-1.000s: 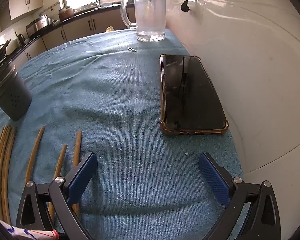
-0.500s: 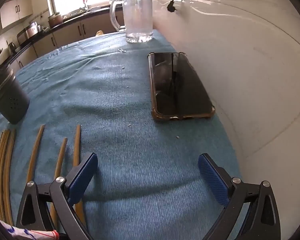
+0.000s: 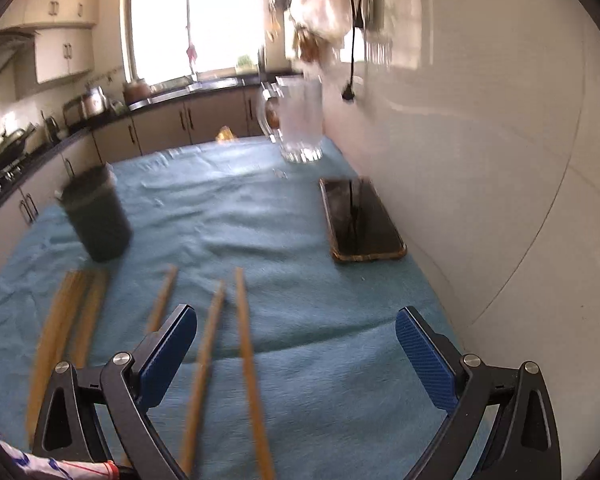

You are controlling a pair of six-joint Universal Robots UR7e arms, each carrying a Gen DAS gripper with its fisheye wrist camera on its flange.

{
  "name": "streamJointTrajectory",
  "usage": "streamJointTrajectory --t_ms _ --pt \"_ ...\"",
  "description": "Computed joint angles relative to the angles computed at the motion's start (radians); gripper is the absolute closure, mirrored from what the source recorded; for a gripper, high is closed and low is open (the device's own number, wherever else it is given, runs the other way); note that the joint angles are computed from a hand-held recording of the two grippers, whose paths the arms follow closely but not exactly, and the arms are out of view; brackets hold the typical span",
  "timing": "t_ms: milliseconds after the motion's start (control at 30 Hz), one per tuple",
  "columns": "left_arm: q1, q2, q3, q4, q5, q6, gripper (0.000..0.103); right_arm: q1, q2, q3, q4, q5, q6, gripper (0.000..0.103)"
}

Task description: Organize utensils

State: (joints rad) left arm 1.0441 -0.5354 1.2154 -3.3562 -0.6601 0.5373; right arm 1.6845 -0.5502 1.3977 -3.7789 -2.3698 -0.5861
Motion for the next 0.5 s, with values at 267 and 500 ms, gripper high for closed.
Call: streamJointTrajectory --t_ms 267,500 --pt "-0.045 -0.074 0.114 -0.015 0.013 -0.123 0.0 0.047 0.014 0.046 -0.128 0.066 -0.029 0.001" --pt "-0.069 -0.115 0.188 0.016 0.014 -0.155 0.0 0.067 0.014 0.083 -0.122 0.075 -0.007 0.001"
